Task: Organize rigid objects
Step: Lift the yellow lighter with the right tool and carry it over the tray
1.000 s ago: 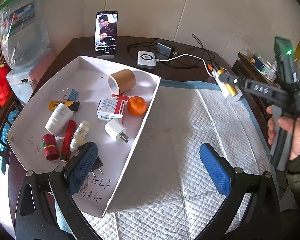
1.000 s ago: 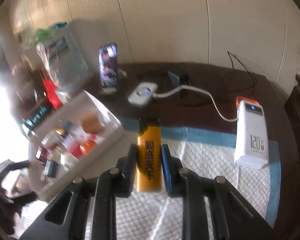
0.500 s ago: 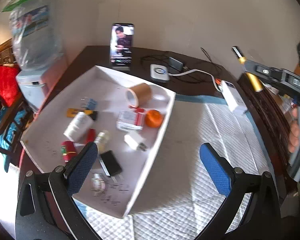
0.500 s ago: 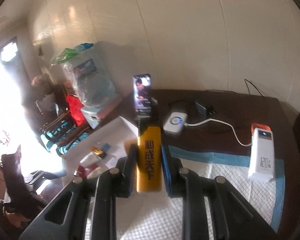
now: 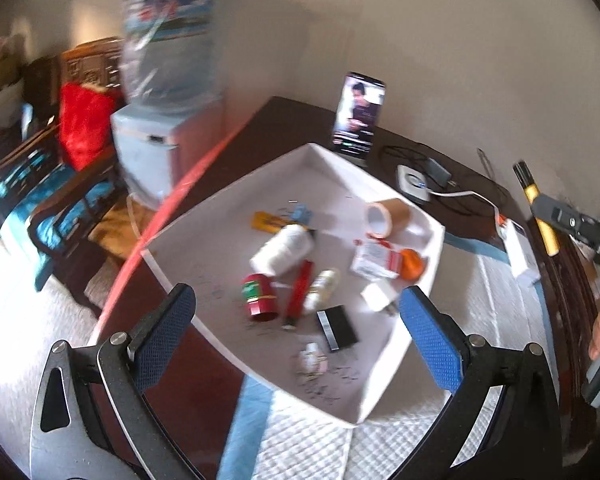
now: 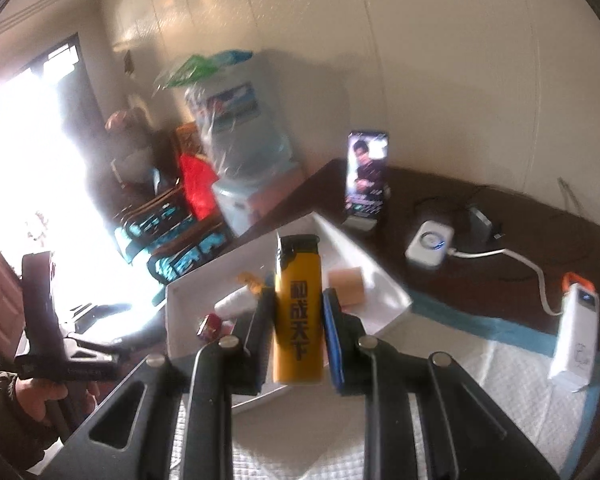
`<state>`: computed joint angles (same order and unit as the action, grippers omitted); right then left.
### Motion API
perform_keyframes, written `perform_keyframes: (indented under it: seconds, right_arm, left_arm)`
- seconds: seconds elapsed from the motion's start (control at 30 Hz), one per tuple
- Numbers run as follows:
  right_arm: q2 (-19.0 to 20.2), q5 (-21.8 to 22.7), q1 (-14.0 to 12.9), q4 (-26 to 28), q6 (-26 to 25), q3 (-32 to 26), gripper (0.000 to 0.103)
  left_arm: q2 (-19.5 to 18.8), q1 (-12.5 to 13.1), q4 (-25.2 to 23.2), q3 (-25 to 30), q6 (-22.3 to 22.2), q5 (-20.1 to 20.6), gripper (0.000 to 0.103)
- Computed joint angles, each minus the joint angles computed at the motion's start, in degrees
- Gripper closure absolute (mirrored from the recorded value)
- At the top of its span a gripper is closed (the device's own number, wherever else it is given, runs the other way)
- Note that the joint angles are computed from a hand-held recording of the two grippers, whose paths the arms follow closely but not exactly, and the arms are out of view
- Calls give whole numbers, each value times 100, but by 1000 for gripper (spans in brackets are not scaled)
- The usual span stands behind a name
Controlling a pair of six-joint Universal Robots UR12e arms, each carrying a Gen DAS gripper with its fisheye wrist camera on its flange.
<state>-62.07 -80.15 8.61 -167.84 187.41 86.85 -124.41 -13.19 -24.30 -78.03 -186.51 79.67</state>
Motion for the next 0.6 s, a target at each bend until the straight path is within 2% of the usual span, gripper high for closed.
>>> perform_keyframes:
  seconds: [0.23, 0.6]
  right_arm:
    - [160, 412, -61, 378, 195, -324, 81]
    - [756, 799, 119, 1873, 8, -1018, 81]
  left_arm:
    - [143, 154, 177, -280, -455, 385, 0]
    - [149, 208, 134, -412, -711, 418, 0]
